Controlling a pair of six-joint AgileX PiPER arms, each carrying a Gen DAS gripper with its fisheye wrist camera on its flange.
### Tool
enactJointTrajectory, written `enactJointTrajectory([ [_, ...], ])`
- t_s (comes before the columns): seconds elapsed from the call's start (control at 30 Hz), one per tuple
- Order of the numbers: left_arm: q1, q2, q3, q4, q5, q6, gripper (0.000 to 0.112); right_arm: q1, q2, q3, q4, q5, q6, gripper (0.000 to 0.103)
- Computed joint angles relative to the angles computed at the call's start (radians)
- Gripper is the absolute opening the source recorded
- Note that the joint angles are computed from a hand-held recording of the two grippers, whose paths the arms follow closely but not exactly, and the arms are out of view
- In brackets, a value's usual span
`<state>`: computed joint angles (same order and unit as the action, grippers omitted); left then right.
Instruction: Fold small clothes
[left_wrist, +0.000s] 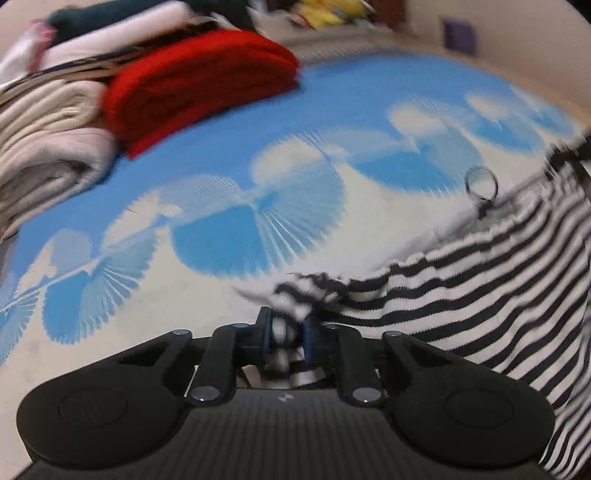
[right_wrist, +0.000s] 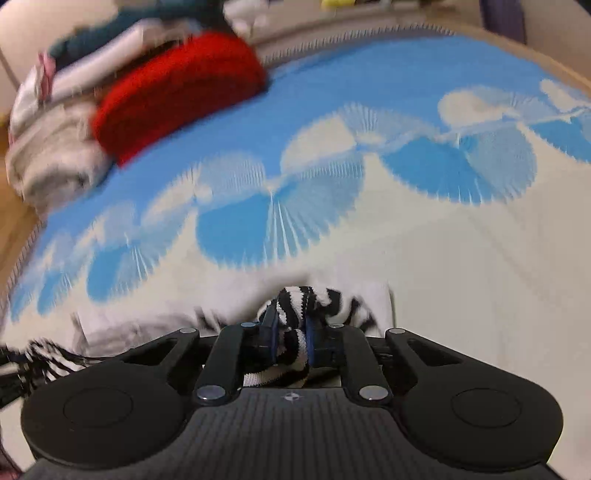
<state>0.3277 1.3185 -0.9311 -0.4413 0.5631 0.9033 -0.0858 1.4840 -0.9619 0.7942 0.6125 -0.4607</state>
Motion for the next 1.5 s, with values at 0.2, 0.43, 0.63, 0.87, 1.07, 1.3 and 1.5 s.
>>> enactJointTrajectory([
  [0.2, -0.048, 0.108, -0.092, 0.051, -0.126, -0.204, 0.018, 0.044, 0.099, -0.097, 0.075, -0.094, -0.014, 0.014],
  [0.43, -0.095, 0.289, -0.239, 0.292, -0.111, -0.535, 0.018, 0.139, 0.296, -0.260, -0.137, -0.138, 0.229, 0.014],
  [0.63, -0.101, 0.434, -0.342, 0.333, 0.023, -0.606, 0.026, 0.180, 0.420, -0.330, -0.229, -0.148, 0.331, 0.015],
  [0.87, -0.086, 0.355, -0.324, 0.373, 0.060, -0.663, 0.082, 0.095, 0.421, -0.312, -0.104, -0.020, 0.236, 0.040],
  [1.07, 0.060, 0.167, -0.306, 0.191, 0.260, -0.486, 0.088, -0.074, 0.177, -0.182, 0.045, 0.158, 0.063, 0.048],
  [1.3, 0.387, -0.021, -0.127, -0.026, 0.523, -0.324, 0.086, -0.218, -0.085, 0.053, -0.082, 0.276, -0.001, 0.052],
  [1.5, 0.344, 0.012, -0.088, 0.097, 0.546, -0.360, 0.078, -0.163, -0.151, 0.149, -0.241, 0.235, 0.101, 0.050],
])
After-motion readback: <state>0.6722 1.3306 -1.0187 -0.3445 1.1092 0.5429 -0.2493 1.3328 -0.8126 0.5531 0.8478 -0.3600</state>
